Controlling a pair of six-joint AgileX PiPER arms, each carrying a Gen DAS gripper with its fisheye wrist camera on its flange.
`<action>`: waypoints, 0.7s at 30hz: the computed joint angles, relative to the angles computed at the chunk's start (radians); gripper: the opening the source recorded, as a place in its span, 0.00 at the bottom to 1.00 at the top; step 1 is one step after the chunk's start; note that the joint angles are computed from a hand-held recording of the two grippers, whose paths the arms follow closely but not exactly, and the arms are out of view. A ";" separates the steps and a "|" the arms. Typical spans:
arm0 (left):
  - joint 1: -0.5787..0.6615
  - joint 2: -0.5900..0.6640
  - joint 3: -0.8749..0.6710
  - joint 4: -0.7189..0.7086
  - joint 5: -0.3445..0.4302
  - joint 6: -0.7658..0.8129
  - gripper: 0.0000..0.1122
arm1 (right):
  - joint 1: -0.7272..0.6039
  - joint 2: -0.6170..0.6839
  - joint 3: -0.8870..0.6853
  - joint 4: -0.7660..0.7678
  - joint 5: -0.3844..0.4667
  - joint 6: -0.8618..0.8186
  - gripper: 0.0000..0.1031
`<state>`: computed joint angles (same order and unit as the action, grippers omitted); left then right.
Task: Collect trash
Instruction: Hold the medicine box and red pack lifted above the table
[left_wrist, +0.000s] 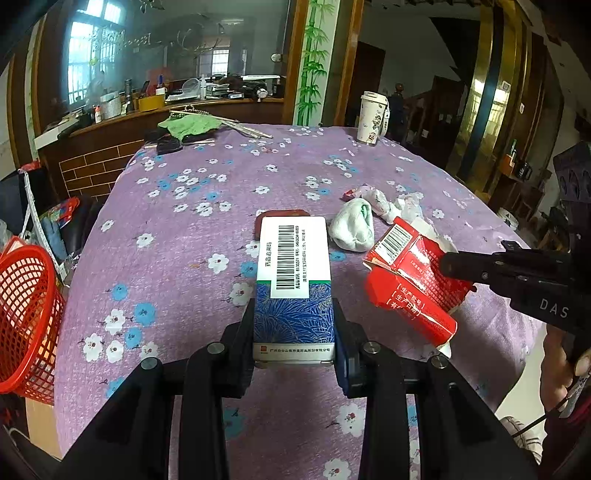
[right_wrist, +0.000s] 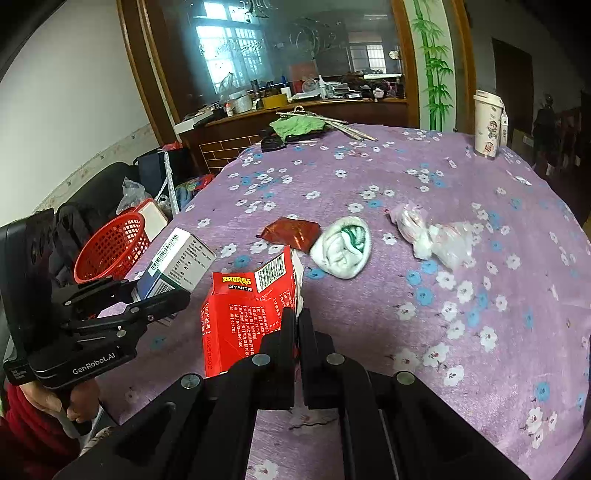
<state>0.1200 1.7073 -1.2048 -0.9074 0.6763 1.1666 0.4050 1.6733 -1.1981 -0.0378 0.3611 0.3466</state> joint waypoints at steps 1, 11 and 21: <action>0.007 0.001 -0.002 -0.004 0.005 0.003 0.30 | 0.004 0.002 -0.006 -0.005 0.004 0.004 0.03; 0.060 0.004 -0.012 -0.033 0.032 0.025 0.30 | 0.037 0.049 -0.090 -0.033 0.049 0.018 0.03; 0.109 0.007 -0.021 -0.049 0.042 0.031 0.30 | 0.072 0.091 -0.162 -0.062 0.082 0.034 0.03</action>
